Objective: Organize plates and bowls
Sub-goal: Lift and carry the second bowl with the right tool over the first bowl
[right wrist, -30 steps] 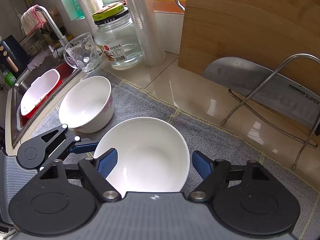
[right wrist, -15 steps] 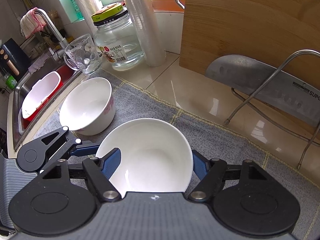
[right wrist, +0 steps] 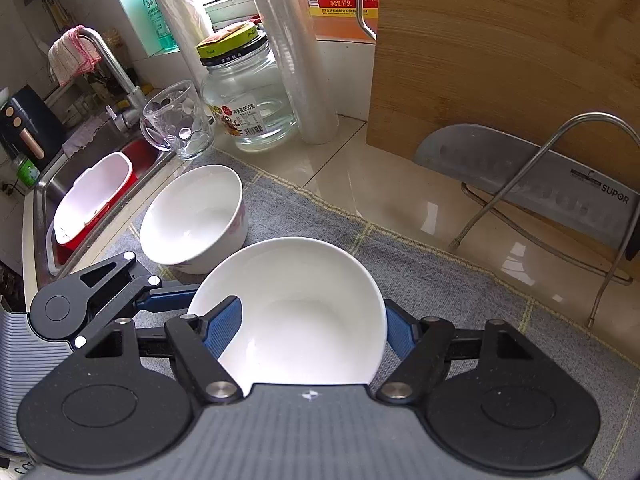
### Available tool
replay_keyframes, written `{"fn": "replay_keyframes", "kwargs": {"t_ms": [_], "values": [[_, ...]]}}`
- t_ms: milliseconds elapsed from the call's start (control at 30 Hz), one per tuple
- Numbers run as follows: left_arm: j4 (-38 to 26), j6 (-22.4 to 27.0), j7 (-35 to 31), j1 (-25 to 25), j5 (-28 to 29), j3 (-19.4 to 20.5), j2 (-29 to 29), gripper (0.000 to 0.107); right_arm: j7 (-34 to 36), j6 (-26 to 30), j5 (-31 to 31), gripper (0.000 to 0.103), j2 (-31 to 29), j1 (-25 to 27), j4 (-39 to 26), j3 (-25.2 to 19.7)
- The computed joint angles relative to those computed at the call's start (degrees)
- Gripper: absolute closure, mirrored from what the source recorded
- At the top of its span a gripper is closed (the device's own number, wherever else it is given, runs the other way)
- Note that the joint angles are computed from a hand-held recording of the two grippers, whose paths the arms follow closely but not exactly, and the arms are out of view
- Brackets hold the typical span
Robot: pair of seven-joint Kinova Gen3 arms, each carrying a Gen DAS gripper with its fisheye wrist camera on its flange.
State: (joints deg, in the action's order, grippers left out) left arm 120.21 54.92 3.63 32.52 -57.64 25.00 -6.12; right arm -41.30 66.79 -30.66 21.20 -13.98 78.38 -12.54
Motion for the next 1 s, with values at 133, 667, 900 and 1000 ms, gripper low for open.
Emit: {"fn": "replay_keyframes", "kwargs": {"t_ms": [133, 667, 900, 1000], "values": [[-1.2, 1.3, -1.8, 0.5, 1.0, 0.5, -0.5, 0.020, 0.1, 0.7, -0.6, 0.023, -1.5, 0.7, 0.5, 0.2], [-5.4, 6.9, -3.4, 3.2, 3.0, 4.6, -1.2, 0.020, 4.8, 1.6, -5.4, 0.023, -9.9, 4.0, 7.4, 3.0], [-6.5, 8.4, -2.2, 5.6, 3.2, 5.9, -0.4, 0.020, 7.6, 2.1, -7.6, 0.023, -13.7, 5.6, 11.4, 5.0], [-7.0, 8.7, -2.1, 7.1, 3.4, 6.1, 0.1, 0.020, 8.7, 1.9, -7.8, 0.023, -15.5, 5.9, 13.4, 5.9]]}}
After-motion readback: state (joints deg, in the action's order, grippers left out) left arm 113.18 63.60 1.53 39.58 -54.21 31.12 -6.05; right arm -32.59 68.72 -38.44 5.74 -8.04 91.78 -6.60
